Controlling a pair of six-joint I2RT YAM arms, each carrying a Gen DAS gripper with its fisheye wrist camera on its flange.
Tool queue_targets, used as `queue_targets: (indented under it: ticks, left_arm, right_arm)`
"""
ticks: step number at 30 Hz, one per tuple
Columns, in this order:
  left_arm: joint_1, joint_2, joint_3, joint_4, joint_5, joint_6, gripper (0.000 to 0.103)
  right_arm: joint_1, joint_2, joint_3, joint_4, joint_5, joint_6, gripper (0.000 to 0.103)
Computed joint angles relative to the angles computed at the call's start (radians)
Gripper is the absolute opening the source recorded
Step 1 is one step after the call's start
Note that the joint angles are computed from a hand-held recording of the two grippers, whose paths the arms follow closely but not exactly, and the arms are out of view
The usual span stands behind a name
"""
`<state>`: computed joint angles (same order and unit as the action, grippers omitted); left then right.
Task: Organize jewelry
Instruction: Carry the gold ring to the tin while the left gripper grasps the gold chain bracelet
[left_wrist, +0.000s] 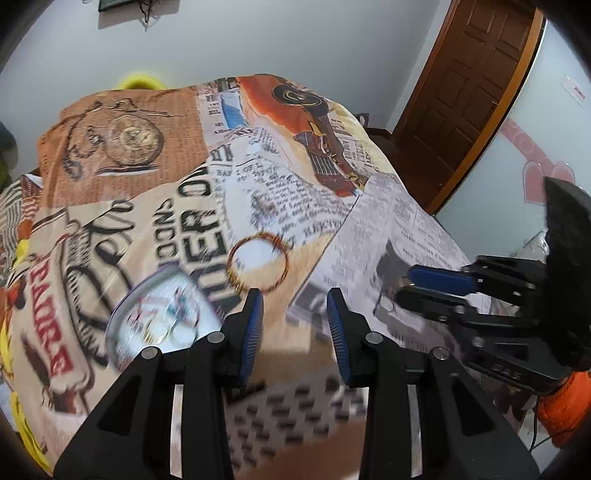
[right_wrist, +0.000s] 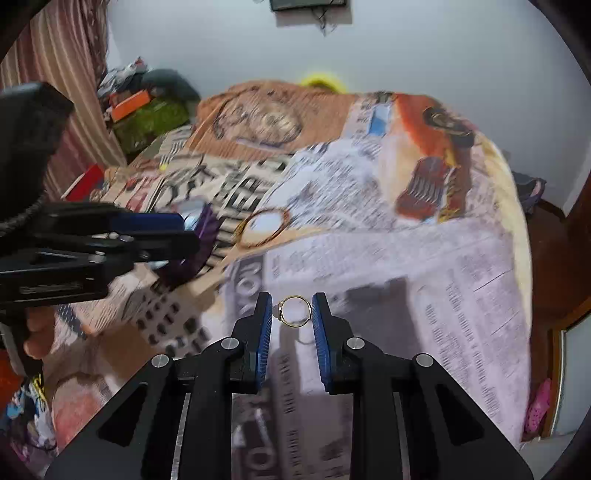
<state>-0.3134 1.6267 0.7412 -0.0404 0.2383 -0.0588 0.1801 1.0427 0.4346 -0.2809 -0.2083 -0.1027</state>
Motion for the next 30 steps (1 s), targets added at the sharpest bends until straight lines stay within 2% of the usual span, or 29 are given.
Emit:
queue_targets:
  ticks: [5, 9, 12, 15, 17, 20, 25, 30]
  left_arm:
    - [-0.029, 0.171, 0.151, -0.012, -0.024, -0.031, 0.035]
    - [-0.040, 0.288, 0.246, -0.046, -0.042, -0.056, 0.023]
    - [-0.039, 0.350, 0.287, -0.055, -0.022, -0.074, 0.022]
    - [-0.026, 0.379, 0.299, -0.049, 0.034, -0.103, 0.013]
    - [-0.018, 0.393, 0.307, -0.050, 0.058, -0.110, 0.012]
    - [-0.018, 0.398, 0.316, -0.058, 0.055, -0.107, 0.001]
    - [-0.031, 0.317, 0.249, -0.038, 0.019, -0.089, 0.001]
    - [-0.048, 0.135, 0.126, -0.010, -0.034, -0.053, 0.000]
  right_arm:
    - [-0.065, 0.013, 0.017, 0.020, -0.031, -0.023, 0.020]
    - [-0.086, 0.042, 0.017, 0.044, -0.047, -0.029, 0.020]
    - [-0.094, 0.056, 0.016, 0.054, -0.054, -0.038, 0.020]
    - [-0.093, 0.059, 0.013, 0.059, -0.050, -0.043, 0.020]
    - [-0.087, 0.054, 0.014, 0.055, -0.045, -0.039, 0.020]
    - [-0.074, 0.033, 0.019, 0.035, -0.035, -0.032, 0.020]
    - [-0.045, -0.017, 0.031, -0.003, -0.013, -0.015, 0.020]
    - [0.000, -0.052, 0.060, -0.039, 0.017, 0.016, 0.020]
